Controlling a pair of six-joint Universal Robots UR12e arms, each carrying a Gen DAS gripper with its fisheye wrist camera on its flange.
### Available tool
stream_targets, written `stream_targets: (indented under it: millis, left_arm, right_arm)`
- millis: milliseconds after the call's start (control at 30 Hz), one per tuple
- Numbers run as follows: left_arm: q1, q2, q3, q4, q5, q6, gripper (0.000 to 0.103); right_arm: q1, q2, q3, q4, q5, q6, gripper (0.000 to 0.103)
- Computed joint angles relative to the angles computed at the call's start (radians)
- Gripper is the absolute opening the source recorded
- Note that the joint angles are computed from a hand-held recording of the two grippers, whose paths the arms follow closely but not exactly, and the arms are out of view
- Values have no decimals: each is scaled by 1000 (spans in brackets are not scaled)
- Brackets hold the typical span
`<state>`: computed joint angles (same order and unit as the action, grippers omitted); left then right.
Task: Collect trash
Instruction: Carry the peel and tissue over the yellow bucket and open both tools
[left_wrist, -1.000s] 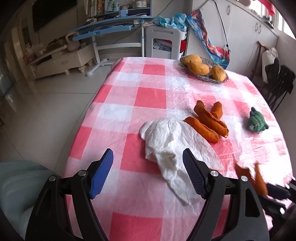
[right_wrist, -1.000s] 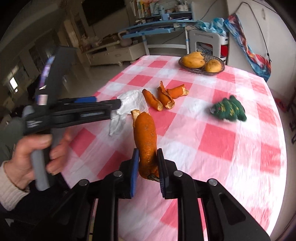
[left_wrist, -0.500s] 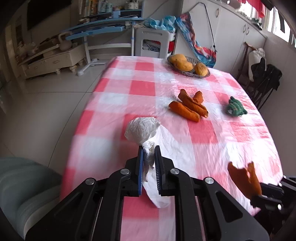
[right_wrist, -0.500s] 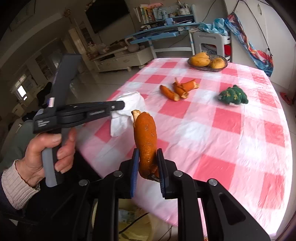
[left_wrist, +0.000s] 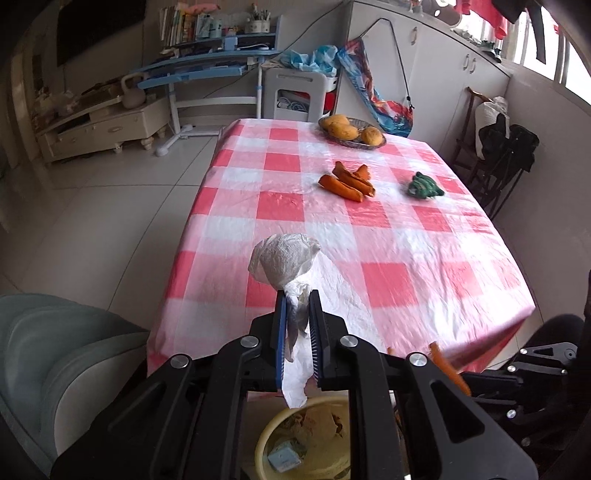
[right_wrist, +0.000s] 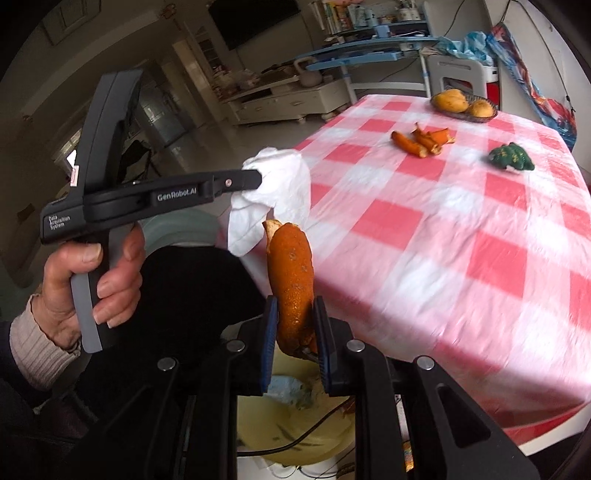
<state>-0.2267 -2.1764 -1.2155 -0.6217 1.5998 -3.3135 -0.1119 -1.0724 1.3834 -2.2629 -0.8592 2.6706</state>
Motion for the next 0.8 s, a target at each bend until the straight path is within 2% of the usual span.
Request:
stream_targets:
  millis: [133, 233, 300, 333, 533, 600, 700, 767, 800]
  left_arm:
    - [-2, 32, -43, 17, 1, 8, 12]
    - [-6, 53, -72, 18, 5, 20, 12]
    - [-8, 66, -90, 13, 4, 24, 12]
    - [-9, 73, -102, 9, 4, 27, 12]
    - [-10, 108, -160, -44, -41, 33, 12]
    - [-11, 114, -170, -105, -82, 67, 12]
    - [-17, 117, -185, -142, -76, 99, 13]
    - [-17, 118, -190, -155, -63, 91, 19]
    - [-16, 118, -193, -144, -47, 74, 27]
  right_arm:
    - [5, -18, 20, 54, -4, -45, 20]
    - [16, -23, 17, 143, -31, -110, 23]
    - [26, -27, 21, 152, -67, -128, 23]
    - [29, -28, 23, 151, -74, -129, 28]
    - [19, -34, 42, 69, -73, -49, 40]
    - [19, -34, 49, 29, -79, -18, 47]
    - [24, -28, 39, -14, -110, -11, 56]
    - [32, -16, 15, -41, -146, -28, 63]
    - [34, -10, 7, -57, -162, -42, 67]
